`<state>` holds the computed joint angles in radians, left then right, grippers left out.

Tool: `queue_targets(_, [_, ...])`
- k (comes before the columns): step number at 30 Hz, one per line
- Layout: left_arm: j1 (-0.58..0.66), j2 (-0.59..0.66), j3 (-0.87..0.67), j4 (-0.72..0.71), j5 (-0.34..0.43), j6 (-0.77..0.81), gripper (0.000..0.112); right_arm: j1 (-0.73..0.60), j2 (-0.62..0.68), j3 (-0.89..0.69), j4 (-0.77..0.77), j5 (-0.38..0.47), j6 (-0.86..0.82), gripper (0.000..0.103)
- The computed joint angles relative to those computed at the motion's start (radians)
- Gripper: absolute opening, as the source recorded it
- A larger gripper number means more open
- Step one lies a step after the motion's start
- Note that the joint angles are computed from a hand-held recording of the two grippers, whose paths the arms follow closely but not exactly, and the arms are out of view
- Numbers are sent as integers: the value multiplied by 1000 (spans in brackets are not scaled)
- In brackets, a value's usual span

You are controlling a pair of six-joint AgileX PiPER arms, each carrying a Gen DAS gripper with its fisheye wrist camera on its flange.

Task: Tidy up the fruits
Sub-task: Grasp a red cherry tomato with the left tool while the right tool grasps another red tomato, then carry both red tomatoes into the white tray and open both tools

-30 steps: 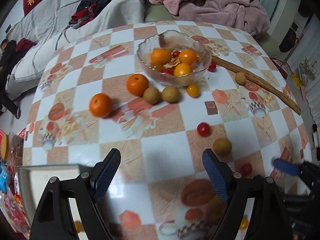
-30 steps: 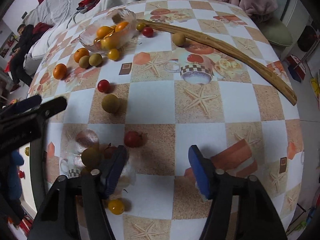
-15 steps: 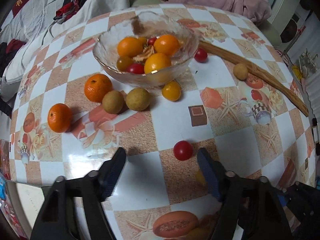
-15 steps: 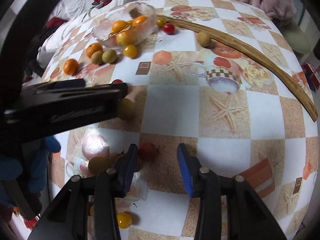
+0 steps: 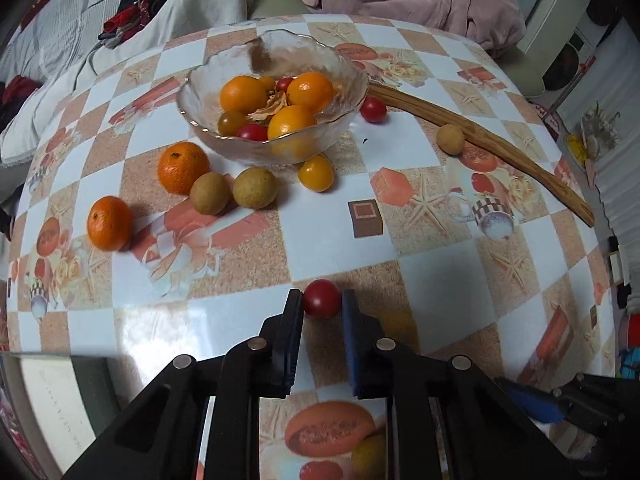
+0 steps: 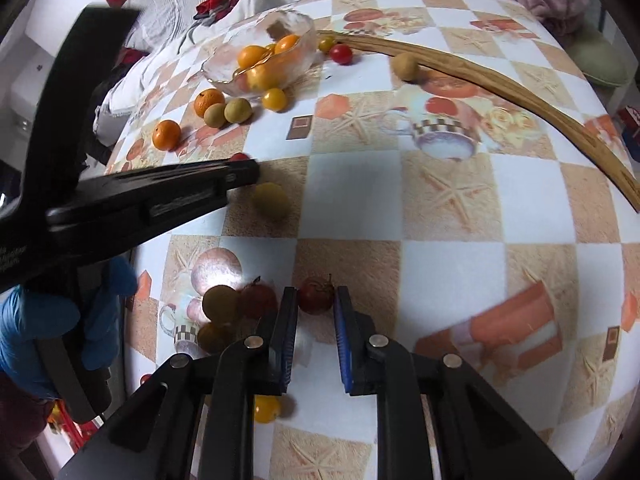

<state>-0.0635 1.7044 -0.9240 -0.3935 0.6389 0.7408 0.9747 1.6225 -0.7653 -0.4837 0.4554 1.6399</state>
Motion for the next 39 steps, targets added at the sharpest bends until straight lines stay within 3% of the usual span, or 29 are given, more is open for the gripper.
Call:
queue_targets(11, [205, -166, 81, -55, 115, 163, 21, 54, -43, 7, 16, 43, 44, 20])
queue_targets(21, [440, -235, 92, -69, 218, 309, 21, 97, 12, -112, 51, 108, -14, 20])
queue_targets(31, [715, -194, 14, -75, 290, 458, 21, 113, 164, -363, 123, 163, -177, 20])
queue_targets(39, [859, -69, -101, -62, 259, 489, 21, 103, 386, -724, 248, 237, -424, 20])
